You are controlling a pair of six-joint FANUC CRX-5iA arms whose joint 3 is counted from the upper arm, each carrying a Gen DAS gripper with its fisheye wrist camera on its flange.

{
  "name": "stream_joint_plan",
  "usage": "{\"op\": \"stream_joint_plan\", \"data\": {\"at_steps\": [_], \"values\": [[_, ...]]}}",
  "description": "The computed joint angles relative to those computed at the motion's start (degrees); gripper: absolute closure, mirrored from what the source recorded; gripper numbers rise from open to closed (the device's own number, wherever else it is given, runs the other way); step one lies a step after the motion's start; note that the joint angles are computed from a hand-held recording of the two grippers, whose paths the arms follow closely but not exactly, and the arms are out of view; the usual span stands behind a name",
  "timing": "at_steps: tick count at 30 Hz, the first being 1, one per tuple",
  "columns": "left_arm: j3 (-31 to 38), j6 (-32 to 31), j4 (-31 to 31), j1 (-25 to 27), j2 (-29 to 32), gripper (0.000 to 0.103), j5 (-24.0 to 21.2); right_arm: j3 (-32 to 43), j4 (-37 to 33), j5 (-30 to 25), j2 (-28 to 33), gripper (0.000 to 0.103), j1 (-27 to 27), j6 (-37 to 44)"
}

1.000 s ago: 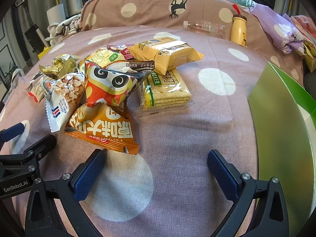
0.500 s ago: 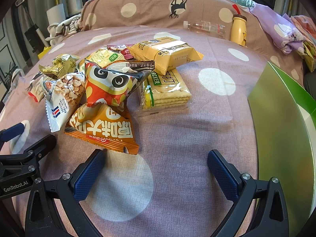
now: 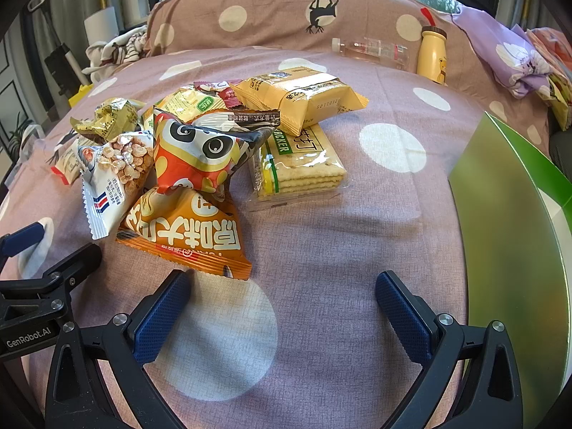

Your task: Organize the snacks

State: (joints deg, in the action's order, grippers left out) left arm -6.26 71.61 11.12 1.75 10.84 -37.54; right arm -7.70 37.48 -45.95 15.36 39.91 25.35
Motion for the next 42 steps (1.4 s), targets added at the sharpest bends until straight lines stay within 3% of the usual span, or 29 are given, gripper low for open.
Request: {"op": "stream_joint_plan", "data": {"at_steps": [20, 24, 26, 28, 30, 33, 35, 39, 42], "values": [[0.0, 0.0, 0.0, 0.0, 0.0, 0.000, 0.0, 0.3, 0.2, -0.5, 0.3, 0.000, 0.1, -0.3], [1.7, 2.9, -2.8, -0.6, 0.4, 0.000, -1.6, 0.9, 0.0, -2.2, 0.5, 0.000, 0.6, -2.3], [3.2, 2.9, -2.0, -0.3, 1.1, 0.001, -4.1, 3.3, -3.2, -3.8, 1.2, 0.000, 0.4, 0.5], [4.5, 2.4, 0.7, 0.8, 1.6, 0.002, -7.7, 4.8, -7.6, -4.1, 0.3, 0.001, -0.3, 1.4], [2.6, -1.2, 7.8, 2.6, 0.5, 0.005, -7.6, 3.7, -9.7, -1.3, -1.9, 0.001, -0.8, 0.6], [-1.1, -7.5, 17.9, 4.4, -2.0, 0.005, -5.7, 0.6, -7.2, 3.2, -6.2, 0.001, -0.7, -4.3], [-1.1, -11.3, 23.6, 5.0, -2.3, 0.007, -7.6, 1.1, -7.5, 4.5, -7.6, 0.001, -1.1, -6.6], [4.2, -15.1, 30.2, 3.7, 0.8, 0.028, -14.2, 6.5, -13.8, 6.4, -7.3, 0.005, -2.8, -2.7], [7.5, -16.8, 30.7, 1.5, 2.5, 0.046, -15.7, 8.9, -17.5, 8.0, -6.1, 0.023, -4.1, -0.3]]}}
